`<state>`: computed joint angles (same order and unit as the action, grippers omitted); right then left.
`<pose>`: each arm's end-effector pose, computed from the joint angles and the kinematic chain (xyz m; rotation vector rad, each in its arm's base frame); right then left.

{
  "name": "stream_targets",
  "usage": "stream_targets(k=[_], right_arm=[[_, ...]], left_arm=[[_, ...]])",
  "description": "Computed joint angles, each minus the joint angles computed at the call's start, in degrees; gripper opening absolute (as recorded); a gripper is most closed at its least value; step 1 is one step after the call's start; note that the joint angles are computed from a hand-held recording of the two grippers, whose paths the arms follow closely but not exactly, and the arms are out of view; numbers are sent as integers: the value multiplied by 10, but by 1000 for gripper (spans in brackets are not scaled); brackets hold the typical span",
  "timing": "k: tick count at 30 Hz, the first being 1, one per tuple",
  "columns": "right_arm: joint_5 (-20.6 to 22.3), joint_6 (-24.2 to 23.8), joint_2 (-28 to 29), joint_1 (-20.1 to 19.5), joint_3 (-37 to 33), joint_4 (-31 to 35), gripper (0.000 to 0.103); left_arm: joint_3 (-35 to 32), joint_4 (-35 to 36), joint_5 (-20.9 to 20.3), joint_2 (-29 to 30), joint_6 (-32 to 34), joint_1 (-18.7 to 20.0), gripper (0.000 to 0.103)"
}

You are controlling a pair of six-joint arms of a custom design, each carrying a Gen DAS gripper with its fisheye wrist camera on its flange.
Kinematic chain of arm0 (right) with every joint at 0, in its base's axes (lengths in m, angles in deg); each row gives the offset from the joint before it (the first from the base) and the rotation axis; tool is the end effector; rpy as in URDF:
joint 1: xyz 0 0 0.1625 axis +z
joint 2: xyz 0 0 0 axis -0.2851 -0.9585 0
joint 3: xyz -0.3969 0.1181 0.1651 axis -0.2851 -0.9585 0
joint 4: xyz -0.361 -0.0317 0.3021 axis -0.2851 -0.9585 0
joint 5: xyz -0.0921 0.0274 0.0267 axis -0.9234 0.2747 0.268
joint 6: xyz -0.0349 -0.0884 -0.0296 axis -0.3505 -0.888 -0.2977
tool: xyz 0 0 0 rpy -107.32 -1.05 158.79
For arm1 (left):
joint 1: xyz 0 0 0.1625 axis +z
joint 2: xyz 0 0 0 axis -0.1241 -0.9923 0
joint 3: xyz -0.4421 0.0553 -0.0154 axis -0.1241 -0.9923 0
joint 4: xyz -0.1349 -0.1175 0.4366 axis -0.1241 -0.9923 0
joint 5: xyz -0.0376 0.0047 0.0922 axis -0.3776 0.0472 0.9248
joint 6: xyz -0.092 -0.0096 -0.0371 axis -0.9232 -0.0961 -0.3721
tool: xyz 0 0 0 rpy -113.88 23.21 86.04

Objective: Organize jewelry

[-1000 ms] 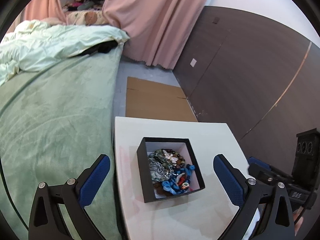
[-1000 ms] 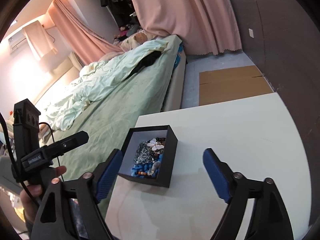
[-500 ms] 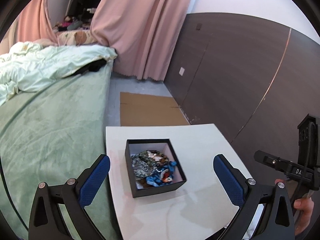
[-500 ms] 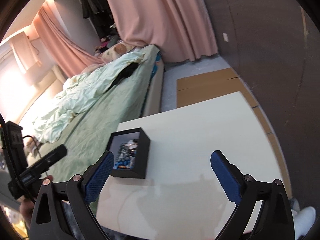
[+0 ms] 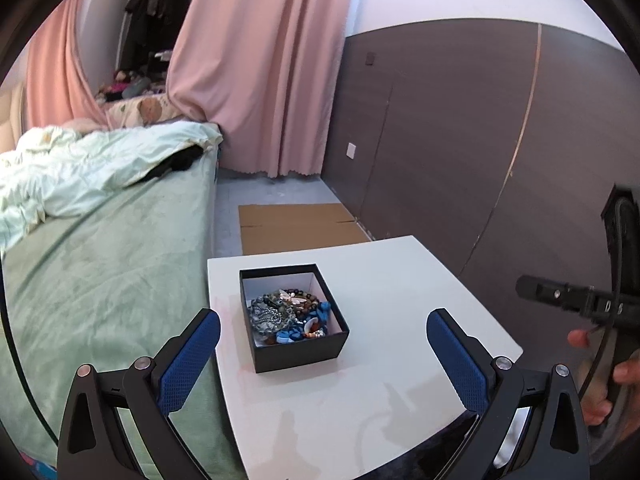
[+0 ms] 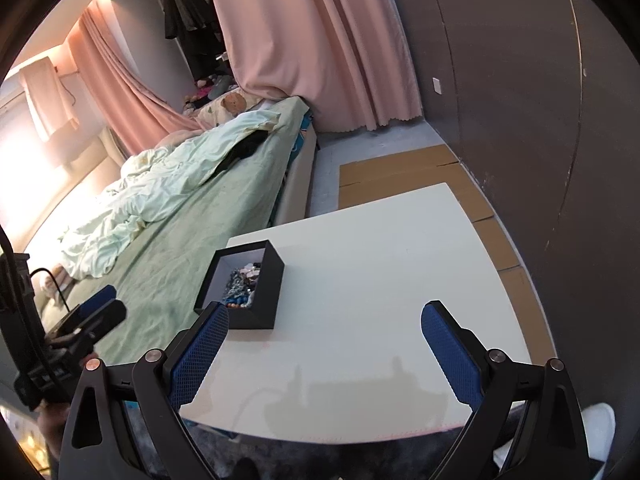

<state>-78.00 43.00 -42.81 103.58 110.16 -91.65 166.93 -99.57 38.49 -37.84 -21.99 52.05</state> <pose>0.0842 -0.7456 0.3582 0.6219 -2.6273 0.8914 -0.3771 -0.6732 0.0676 0.5040 2.2989 -1.1729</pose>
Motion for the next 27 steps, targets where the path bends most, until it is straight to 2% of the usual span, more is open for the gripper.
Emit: stream_targets(k=[9, 18, 27], right_arm=[[-9, -4, -1, 3, 8, -9, 98], [-11, 12, 9, 0, -3, 1, 98], [-30, 0, 19, 0, -11, -11, 98]], left_arm=[[6, -18, 1, -1, 16, -5, 103], [0, -37, 7, 10, 31, 0, 103], [-24, -61, 6, 32, 60, 5, 103]])
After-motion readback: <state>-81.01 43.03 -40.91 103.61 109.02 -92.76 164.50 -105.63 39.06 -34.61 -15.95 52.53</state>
